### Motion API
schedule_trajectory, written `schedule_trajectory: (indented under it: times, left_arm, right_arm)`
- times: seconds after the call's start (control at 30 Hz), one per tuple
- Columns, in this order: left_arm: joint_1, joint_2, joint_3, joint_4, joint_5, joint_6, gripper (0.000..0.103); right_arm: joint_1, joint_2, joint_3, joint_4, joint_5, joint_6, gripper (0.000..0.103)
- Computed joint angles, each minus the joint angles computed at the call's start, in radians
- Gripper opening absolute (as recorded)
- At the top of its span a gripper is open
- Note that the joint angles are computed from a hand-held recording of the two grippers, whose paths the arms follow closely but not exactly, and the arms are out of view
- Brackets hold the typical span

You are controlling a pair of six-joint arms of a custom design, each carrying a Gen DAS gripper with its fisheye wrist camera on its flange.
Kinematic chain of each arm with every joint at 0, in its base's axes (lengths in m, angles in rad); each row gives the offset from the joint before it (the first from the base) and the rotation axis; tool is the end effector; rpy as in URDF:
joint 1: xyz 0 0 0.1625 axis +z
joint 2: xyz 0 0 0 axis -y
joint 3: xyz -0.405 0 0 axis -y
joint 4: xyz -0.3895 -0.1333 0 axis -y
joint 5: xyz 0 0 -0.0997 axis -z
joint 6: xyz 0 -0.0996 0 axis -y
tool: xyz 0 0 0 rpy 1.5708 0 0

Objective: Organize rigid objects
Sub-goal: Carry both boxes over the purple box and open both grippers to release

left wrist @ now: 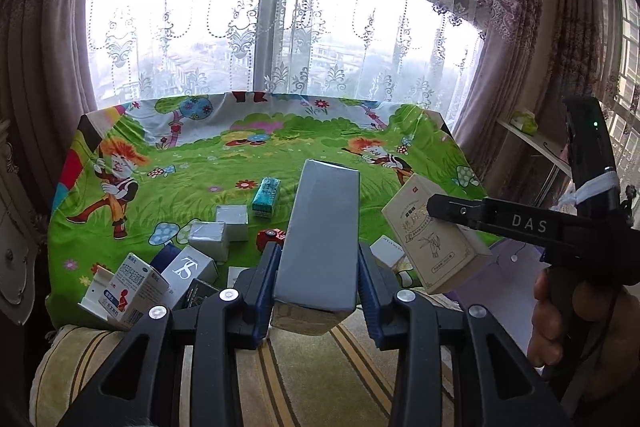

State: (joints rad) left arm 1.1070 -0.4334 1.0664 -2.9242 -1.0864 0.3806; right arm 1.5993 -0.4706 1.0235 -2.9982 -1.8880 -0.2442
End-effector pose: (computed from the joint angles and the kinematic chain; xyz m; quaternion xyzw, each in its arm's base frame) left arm -0.2037 -0.8090 0.1017 0.2952 0.8634 -0.3512 0.2100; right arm 0.1258 -0.8257 0.1574 0.0553 -0.8953 0.4003 0.1873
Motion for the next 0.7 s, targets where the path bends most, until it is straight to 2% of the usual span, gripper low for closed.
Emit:
schedule_trajectory:
  times: [0.17,0.37,0.6,0.7]
  left_arm:
    - [-0.018,-0.008,0.031,0.028,-0.043,0.006,0.039]
    - [-0.026,0.003,0.016,0.142,-0.116,-0.043,0.039]
    - [-0.033,0.033,-0.032,0.309,-0.212,-0.1,0.038]
    - [-0.036,0.055,-0.064,0.374,-0.236,-0.115,0.038]
  right_arm:
    - [-0.012,-0.075,0.117,-0.085,-0.018,-0.009,0.055]
    - [-0.04,-0.159,0.238,-0.163,-0.07,0.01,0.055]
    - [-0.04,-0.205,0.314,-0.273,-0.224,-0.058,0.055]
    - [-0.043,-0.221,0.343,-0.317,-0.269,-0.087,0.055]
